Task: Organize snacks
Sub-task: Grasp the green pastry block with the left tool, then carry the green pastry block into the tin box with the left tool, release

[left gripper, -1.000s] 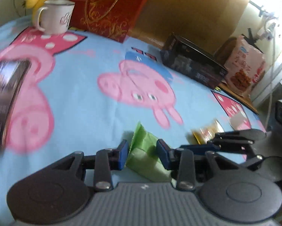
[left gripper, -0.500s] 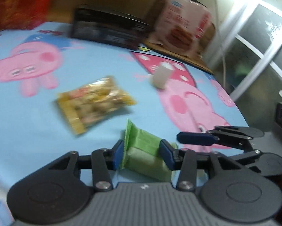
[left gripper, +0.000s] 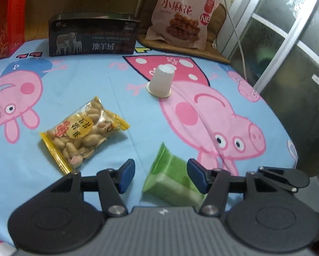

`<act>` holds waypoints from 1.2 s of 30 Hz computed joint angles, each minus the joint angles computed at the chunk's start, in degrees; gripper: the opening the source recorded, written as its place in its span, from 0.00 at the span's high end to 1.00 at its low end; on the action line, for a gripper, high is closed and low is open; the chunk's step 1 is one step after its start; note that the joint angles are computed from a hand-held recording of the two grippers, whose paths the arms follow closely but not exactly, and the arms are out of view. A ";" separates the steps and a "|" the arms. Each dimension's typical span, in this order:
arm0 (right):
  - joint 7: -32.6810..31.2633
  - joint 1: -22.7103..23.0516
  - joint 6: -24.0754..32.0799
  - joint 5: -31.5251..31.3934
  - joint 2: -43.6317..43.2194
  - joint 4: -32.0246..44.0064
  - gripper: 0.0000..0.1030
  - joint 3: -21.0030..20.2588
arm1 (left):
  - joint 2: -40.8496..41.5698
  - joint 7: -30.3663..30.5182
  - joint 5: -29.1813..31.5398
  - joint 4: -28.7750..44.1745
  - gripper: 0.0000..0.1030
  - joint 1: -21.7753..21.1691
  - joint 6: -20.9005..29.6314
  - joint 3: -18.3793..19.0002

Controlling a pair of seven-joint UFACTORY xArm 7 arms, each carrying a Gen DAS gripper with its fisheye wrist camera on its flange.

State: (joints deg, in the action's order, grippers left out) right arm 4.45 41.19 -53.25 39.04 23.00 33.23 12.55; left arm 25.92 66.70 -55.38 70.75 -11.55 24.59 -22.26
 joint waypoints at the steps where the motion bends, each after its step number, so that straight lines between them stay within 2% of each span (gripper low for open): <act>1: -2.26 0.67 0.23 0.52 1.00 1.25 0.36 -0.55 | 0.15 -0.92 0.84 0.10 0.46 -0.34 0.29 0.42; 3: -9.96 3.41 0.54 5.05 2.67 4.42 0.37 -1.81 | 0.41 -2.51 2.06 0.03 0.48 -0.52 1.13 0.83; 5: -19.37 5.95 1.22 12.46 3.71 7.54 0.46 -2.99 | 0.01 -1.53 1.11 -0.63 0.48 0.19 1.03 0.14; 6: -22.94 6.54 0.66 16.25 4.28 8.98 0.46 -3.25 | -0.14 -1.66 1.03 -0.63 0.48 0.46 1.93 0.13; 9: -24.14 4.79 -1.80 21.79 4.43 9.54 0.48 -2.01 | -0.70 -0.94 0.15 -0.75 0.47 0.68 2.66 0.15; 10: -22.89 3.87 -2.62 21.97 3.96 8.74 0.48 -1.32 | -0.90 -0.16 -0.58 -0.85 0.47 0.78 2.41 0.01; 14: -15.37 0.82 -3.48 15.14 1.69 4.00 0.48 0.69 | -0.73 -0.40 -1.25 0.24 0.46 0.35 3.35 0.81; 16: -15.86 0.39 -1.60 13.30 1.66 4.26 0.48 0.48 | -0.23 -2.26 0.40 0.92 0.46 -0.41 4.15 1.66; 19: -18.88 0.93 1.16 14.28 2.17 6.02 0.48 -0.21 | 0.47 -3.95 2.50 1.21 0.48 -0.91 5.06 2.08; 21: -19.65 0.83 1.76 13.23 2.70 6.66 0.47 -0.76 | 0.94 -2.26 1.35 1.02 0.49 -0.42 4.01 1.00; 22: -20.07 0.67 2.23 12.32 2.76 6.95 0.52 -1.00 | 1.26 -1.45 0.96 1.23 0.53 -0.23 4.05 0.54; 23: -21.10 0.85 2.77 12.44 2.88 7.61 0.65 -1.32 | 1.40 -1.37 1.07 1.41 0.53 -0.30 4.17 0.46; 25: -23.45 1.30 3.62 14.15 3.08 9.12 0.66 -1.83 | 1.49 -0.84 1.05 1.54 0.53 -0.69 2.64 0.28; 31: -19.94 -0.56 0.88 10.82 2.79 9.41 0.69 -2.37 | 2.55 -0.14 -0.27 5.97 0.56 1.14 5.48 -0.29; 36: -21.74 -3.64 -1.17 7.73 2.13 12.39 0.69 -4.29 | 5.37 0.53 -1.14 14.14 0.56 0.29 4.83 -0.50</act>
